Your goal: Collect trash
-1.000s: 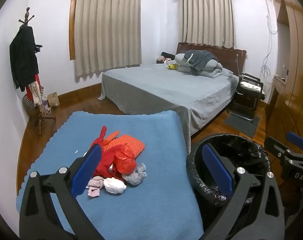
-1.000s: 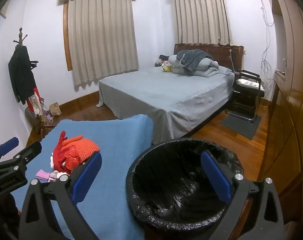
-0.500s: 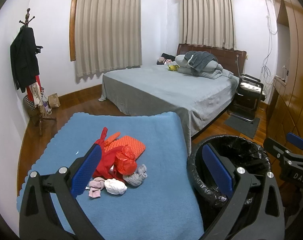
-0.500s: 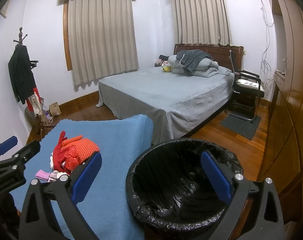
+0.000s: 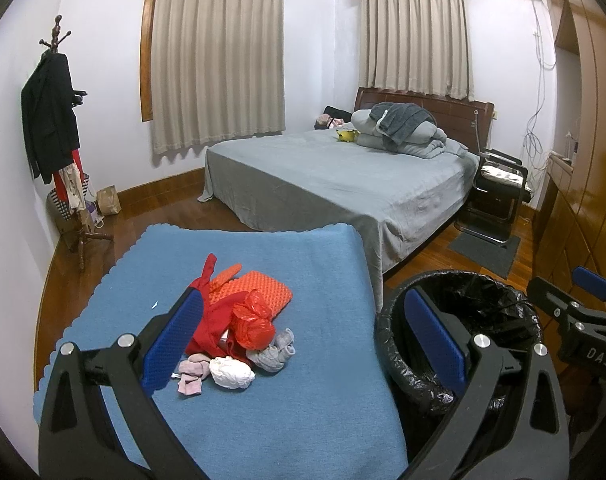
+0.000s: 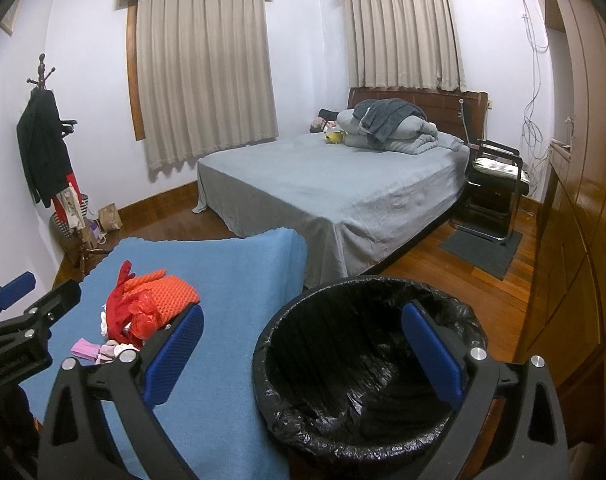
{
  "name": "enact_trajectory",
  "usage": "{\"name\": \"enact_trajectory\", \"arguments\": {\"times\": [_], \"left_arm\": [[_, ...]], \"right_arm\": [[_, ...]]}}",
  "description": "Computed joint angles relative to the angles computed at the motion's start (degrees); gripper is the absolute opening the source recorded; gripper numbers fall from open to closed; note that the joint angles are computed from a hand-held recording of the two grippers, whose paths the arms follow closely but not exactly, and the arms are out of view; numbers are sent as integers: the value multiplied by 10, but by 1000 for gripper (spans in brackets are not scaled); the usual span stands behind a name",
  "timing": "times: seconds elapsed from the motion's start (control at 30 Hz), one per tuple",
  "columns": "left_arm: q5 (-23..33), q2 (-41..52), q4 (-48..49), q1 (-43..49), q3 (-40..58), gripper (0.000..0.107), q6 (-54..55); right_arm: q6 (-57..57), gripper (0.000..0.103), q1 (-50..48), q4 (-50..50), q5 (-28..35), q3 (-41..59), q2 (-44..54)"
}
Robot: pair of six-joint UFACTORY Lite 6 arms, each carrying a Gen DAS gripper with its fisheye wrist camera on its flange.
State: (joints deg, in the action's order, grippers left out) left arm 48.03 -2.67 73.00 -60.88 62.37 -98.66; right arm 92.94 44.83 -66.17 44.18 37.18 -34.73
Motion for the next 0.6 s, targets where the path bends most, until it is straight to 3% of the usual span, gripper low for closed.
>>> {"name": "enact_trajectory", "arguments": {"times": [0.6], "left_arm": [[1, 0, 1, -1, 0, 98, -2]], "right_arm": [[-2, 97, 1, 2, 0, 0, -1]]}}
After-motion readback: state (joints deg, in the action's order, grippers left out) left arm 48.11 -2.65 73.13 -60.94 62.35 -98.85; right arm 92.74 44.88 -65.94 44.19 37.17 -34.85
